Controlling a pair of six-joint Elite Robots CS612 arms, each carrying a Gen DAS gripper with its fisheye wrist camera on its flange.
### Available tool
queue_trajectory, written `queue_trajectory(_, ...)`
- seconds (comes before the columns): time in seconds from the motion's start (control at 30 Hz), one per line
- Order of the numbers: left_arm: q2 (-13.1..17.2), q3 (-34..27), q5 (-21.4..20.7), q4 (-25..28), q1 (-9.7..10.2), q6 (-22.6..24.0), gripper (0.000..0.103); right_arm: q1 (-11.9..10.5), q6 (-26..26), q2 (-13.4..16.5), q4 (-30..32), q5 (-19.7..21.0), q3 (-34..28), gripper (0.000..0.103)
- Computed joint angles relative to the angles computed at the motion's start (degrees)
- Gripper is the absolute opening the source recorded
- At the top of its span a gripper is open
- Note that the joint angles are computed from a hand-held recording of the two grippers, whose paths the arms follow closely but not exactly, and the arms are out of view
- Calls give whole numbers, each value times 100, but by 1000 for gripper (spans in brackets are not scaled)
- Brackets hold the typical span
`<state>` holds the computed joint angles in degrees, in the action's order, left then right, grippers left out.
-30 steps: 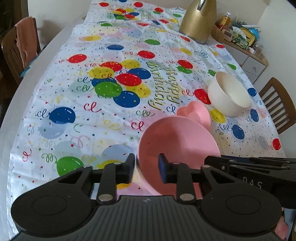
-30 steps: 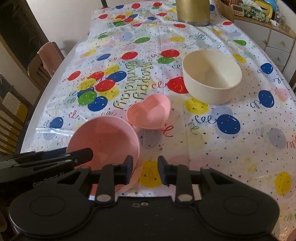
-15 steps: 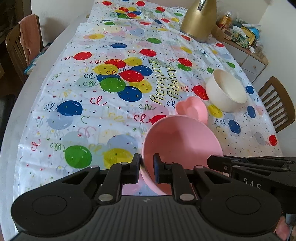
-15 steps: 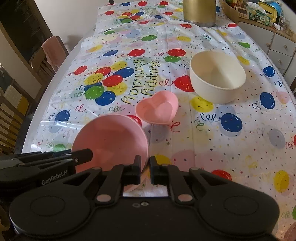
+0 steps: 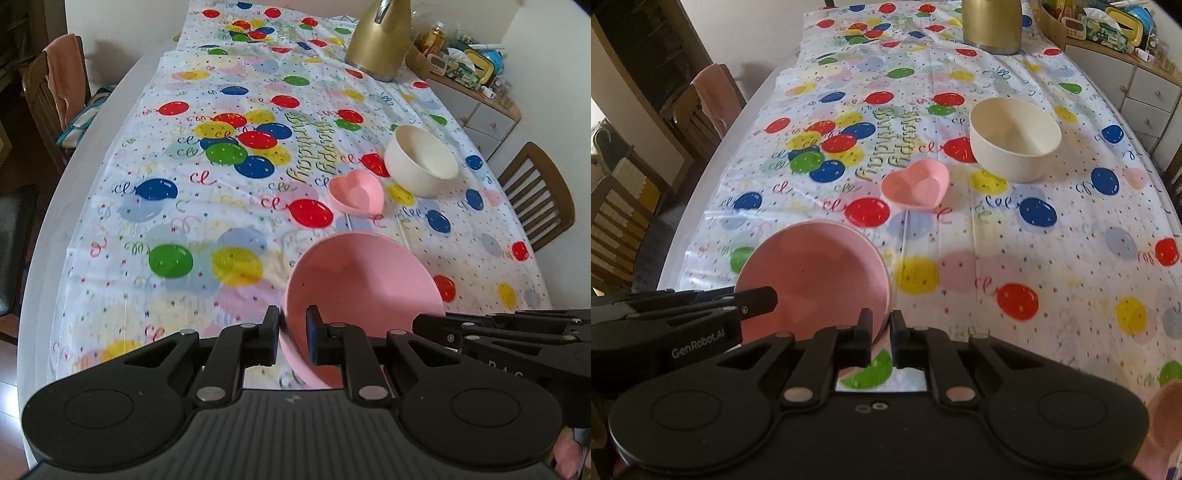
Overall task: Organize plates and bowls
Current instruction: 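Lift the pink bowl off the table with both grippers, then carry the pink bowl to the plate stack, lower it and open both grippers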
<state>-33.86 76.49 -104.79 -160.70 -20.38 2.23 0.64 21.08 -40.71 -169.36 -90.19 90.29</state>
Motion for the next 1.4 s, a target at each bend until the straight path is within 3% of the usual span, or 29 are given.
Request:
queue_trajectory(0.3, -366, 678, -253, -334, 71, 82, 15, 49, 47, -308, -115, 169, 519, 9)
queue_trajectory(0.7, -641, 1278, -297, -93, 97, 325, 15, 146, 123, -543, -165, 285, 1078, 9)
queue_trajectory(1.4, -628, 1174, -330, 858, 138, 941, 15, 172, 219, -588, 266, 595, 1243, 10)
